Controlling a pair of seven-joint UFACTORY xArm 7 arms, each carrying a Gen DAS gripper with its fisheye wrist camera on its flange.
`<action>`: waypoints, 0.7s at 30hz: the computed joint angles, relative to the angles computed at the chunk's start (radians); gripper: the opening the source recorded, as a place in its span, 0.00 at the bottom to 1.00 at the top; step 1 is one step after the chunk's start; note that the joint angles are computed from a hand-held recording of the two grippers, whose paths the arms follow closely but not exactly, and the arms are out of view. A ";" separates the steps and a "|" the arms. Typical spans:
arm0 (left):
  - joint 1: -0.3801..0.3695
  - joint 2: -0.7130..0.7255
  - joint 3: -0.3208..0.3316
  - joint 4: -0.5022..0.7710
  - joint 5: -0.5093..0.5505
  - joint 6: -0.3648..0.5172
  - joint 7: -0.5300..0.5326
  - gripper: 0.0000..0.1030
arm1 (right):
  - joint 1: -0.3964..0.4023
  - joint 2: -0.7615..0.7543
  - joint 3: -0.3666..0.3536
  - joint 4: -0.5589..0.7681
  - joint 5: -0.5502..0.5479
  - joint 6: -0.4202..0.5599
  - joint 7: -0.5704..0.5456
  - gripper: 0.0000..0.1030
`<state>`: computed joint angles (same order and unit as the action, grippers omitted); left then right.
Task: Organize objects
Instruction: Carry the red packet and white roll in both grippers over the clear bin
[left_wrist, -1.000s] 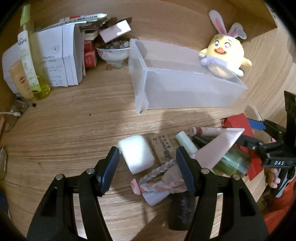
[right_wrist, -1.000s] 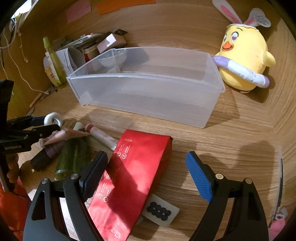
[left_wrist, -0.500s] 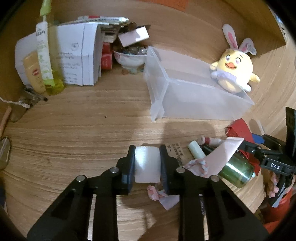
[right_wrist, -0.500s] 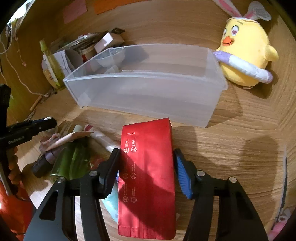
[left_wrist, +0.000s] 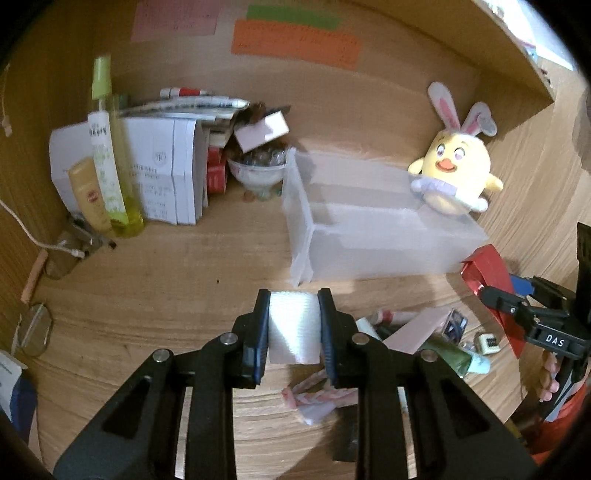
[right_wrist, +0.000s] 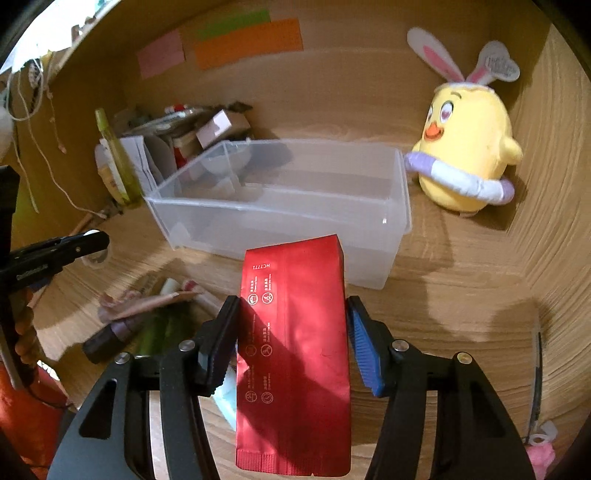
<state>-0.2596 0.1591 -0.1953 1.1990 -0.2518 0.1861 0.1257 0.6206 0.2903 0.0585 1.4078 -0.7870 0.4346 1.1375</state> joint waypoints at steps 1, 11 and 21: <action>-0.003 -0.002 0.000 0.002 0.003 -0.005 -0.004 0.24 | 0.003 -0.006 -0.003 -0.002 -0.010 -0.005 0.008 0.52; -0.038 -0.013 0.010 0.028 0.062 -0.050 -0.062 0.24 | -0.018 -0.039 -0.010 0.003 -0.120 -0.044 0.089 0.52; -0.084 0.022 0.042 0.112 0.210 -0.059 -0.184 0.24 | -0.031 -0.014 -0.026 0.088 -0.159 -0.052 0.081 0.52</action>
<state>-0.3439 0.1812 -0.1530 1.3114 -0.0420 0.1274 -0.0583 0.5897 0.2767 0.0329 1.4960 -0.9457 0.3825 1.2184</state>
